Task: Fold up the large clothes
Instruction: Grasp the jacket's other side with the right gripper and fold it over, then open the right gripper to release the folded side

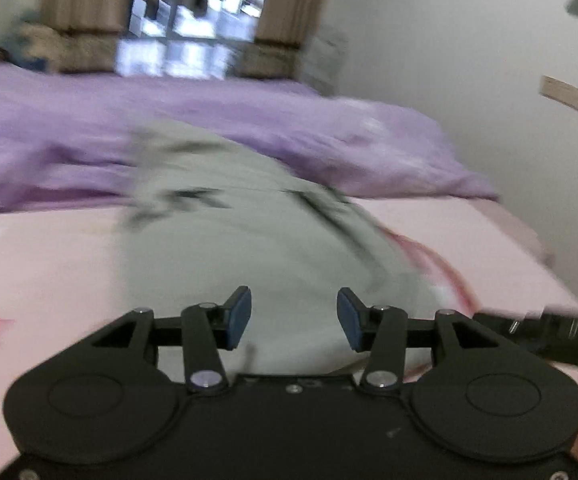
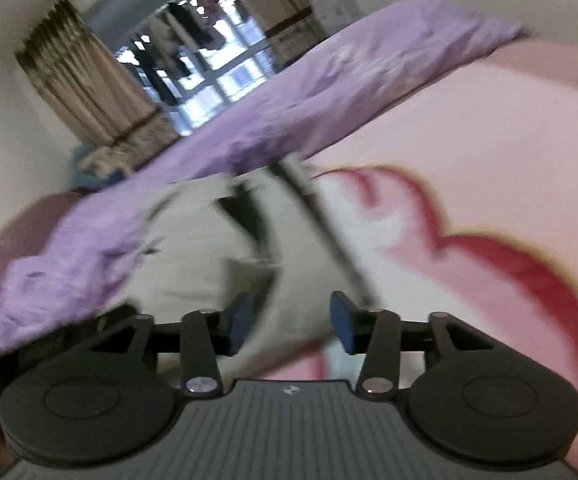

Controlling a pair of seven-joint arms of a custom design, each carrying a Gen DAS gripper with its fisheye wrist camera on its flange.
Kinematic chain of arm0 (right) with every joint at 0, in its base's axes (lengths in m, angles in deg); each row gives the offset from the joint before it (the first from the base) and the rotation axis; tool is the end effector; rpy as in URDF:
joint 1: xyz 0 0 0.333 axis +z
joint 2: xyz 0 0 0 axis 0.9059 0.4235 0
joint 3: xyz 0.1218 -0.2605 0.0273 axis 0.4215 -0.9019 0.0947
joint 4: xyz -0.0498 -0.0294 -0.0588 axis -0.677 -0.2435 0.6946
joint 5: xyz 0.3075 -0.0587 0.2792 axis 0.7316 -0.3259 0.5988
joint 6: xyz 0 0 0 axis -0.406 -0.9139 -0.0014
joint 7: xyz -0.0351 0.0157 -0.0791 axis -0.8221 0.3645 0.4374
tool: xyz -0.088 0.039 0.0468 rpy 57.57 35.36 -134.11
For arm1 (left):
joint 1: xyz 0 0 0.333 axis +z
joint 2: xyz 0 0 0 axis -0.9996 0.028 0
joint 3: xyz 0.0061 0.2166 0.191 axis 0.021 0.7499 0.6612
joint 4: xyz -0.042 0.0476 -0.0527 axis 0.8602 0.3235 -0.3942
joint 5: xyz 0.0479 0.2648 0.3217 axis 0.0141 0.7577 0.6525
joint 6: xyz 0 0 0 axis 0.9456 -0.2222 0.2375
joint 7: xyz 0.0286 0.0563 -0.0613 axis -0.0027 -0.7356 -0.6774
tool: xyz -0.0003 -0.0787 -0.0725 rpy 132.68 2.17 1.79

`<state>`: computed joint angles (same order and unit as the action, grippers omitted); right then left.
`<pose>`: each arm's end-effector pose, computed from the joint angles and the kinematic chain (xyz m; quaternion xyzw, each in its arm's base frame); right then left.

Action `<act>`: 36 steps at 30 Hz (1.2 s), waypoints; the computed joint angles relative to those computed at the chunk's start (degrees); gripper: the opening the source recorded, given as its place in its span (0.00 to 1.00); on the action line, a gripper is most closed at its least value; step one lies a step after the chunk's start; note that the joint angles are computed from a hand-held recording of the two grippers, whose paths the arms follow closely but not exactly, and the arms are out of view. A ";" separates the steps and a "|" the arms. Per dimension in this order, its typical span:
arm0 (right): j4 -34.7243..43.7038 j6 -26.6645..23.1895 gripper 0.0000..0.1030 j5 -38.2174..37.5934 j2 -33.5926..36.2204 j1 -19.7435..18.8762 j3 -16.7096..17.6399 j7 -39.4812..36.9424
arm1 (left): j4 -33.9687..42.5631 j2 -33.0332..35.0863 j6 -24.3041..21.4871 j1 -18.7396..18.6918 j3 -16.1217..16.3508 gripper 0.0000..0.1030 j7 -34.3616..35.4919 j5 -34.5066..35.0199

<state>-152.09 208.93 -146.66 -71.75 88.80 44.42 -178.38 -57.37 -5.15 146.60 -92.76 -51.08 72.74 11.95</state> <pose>0.6104 0.2868 0.4293 -0.2695 0.7912 -0.2908 0.4656 0.7838 -0.2140 0.4881 -0.3678 0.7732 -0.4958 0.1453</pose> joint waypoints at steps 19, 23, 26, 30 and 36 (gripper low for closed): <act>18.82 3.65 0.03 6.06 13.76 7.34 -12.20 -4.15 | -3.65 1.12 6.58 -2.46 4.73 0.39 -8.62 9.46; 11.59 -1.99 0.03 0.10 7.90 7.92 -11.04 2.28 | -1.63 2.17 3.59 -2.89 5.41 0.42 -8.48 9.59; 7.37 -2.37 0.03 -0.34 7.19 5.81 -9.32 6.62 | 0.22 4.18 5.11 -3.51 4.89 0.44 -7.31 12.10; 6.02 2.19 0.03 -3.69 9.43 2.26 -7.56 14.98 | 8.22 9.80 2.08 -6.17 8.41 0.53 -12.37 16.61; 6.44 0.28 0.03 -1.02 9.25 1.29 -5.38 7.88 | 17.63 16.13 -2.18 -4.94 6.30 0.57 -13.34 17.16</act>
<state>-145.65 209.21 -147.68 -62.50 90.09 39.05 -170.50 -39.74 10.98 144.42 -97.70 -44.78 59.40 29.10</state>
